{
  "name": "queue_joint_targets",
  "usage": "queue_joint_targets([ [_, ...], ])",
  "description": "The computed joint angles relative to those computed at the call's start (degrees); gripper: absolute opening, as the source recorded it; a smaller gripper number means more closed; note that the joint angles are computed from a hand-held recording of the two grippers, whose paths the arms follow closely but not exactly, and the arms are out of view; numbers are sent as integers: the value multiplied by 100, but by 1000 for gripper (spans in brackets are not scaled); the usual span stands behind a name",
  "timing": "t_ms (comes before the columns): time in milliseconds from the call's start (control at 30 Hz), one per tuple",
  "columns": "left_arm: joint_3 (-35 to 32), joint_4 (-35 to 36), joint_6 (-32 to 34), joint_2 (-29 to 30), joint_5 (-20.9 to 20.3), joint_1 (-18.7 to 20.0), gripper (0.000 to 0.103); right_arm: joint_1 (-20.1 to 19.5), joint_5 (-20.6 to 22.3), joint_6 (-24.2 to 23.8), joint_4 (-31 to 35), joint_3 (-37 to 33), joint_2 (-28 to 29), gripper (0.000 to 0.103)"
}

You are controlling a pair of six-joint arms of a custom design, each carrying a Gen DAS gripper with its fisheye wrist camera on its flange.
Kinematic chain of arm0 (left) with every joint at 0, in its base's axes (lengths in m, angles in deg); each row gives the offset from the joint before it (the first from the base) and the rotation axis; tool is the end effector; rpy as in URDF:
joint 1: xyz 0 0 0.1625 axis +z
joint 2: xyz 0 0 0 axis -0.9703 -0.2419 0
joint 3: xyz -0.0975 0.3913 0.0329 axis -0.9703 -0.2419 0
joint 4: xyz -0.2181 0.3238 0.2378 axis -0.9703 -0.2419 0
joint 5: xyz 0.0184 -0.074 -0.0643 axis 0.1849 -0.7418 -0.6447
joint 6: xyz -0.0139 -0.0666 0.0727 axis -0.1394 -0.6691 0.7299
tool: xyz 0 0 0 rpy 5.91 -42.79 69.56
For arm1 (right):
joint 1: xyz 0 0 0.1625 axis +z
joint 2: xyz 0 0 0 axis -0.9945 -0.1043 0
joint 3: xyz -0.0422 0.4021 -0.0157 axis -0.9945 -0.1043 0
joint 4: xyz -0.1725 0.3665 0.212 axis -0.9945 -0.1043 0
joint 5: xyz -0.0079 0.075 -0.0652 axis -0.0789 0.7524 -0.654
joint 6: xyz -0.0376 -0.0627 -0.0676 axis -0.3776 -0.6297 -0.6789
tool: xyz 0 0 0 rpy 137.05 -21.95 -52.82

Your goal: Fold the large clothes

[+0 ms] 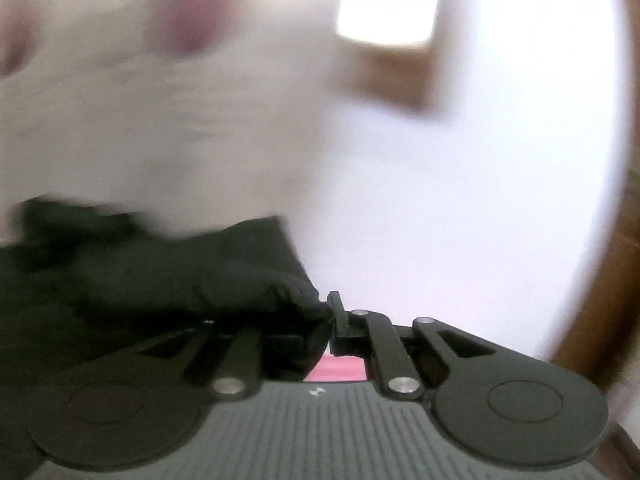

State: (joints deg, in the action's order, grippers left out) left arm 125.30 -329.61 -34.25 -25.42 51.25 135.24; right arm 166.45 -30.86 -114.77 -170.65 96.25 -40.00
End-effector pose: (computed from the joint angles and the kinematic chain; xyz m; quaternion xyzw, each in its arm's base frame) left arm -0.0913 -0.5951 0.0626 -0.0473 0.7059 -0.5863 0.3946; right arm 0.0147 -0.8412 0.2776 0.3133 -0.7368 0.4879 0.3477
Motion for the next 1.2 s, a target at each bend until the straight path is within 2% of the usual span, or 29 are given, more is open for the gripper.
queue_joint_targets([
  [100, 8, 105, -44, -11, 17, 4, 102, -368, -398, 207, 75, -499, -207, 10],
  [233, 86, 439, -239, -59, -9, 17, 103, -798, -922, 1018, 1511, -1347, -140, 10],
  [300, 109, 693, -388, -86, 38, 28, 103, -934, -1026, 1477, 2001, -1552, -35, 10],
  [367, 152, 805, -495, -113, 32, 42, 103, -1109, -794, 2428, 2549, -1734, 53, 10],
  [500, 228, 957, -734, -153, 152, 45, 103, -1399, -45, 3869, 2794, -1531, -44, 13],
  [533, 237, 1030, -796, -160, 250, 39, 103, -1464, 132, 4103, 2853, -1474, -89, 13],
  [600, 276, 1235, -997, -194, 404, 37, 103, -1470, 200, 4300, 2910, -1323, -163, 16],
  [633, 294, 1344, -1113, -211, 490, 35, 103, -1514, 340, 4412, 2931, -1146, -296, 21],
  [667, 372, 1550, -1328, -267, 535, 40, 103, -1568, 520, 4537, 2961, -880, -520, 33],
  [700, 435, 1727, -1497, -316, 546, 42, 103, -1623, 708, 4655, 3047, -614, -730, 40],
  [733, 469, 1833, -1579, -337, 566, 42, 103, -1680, 932, 4746, 3170, -304, -968, 58],
  [767, 472, 1875, -1576, -340, 584, 39, 103, -1755, 1215, 4798, 3264, 44, -1227, 72],
  [833, 436, 1829, -1428, -310, 579, 30, 103, -1866, 1656, 4461, 3486, 867, -1843, 78],
  [900, 367, 1770, -1298, -255, 614, 20, 103, -1912, 1837, 3677, 3928, 1609, -2444, 78],
  [967, 361, 1698, -1240, -245, 614, 12, 103, -1932, 1805, 3000, 4397, 2257, -2967, 78],
  [1033, 357, 1821, -1359, -241, 721, 1, 103, -1900, 1497, 2730, 4785, 2640, -3271, 78],
  [1100, 440, 2011, -1564, -283, 824, -15, 103, -1958, 1684, 2401, 5068, 3040, -3546, 77],
  [1133, 472, 2125, -1677, -299, 900, -22, 103, -1936, 1662, 2123, 5121, 3228, -3649, 63],
  [1167, 561, 2370, -1922, -356, 956, -29, 103, -1885, 1547, 1840, 5042, 3422, -3736, 31],
  [1200, 679, 2671, -2228, -441, 966, -31, 103, -1814, 1383, 1534, 4868, 3628, -3802, 26],
])
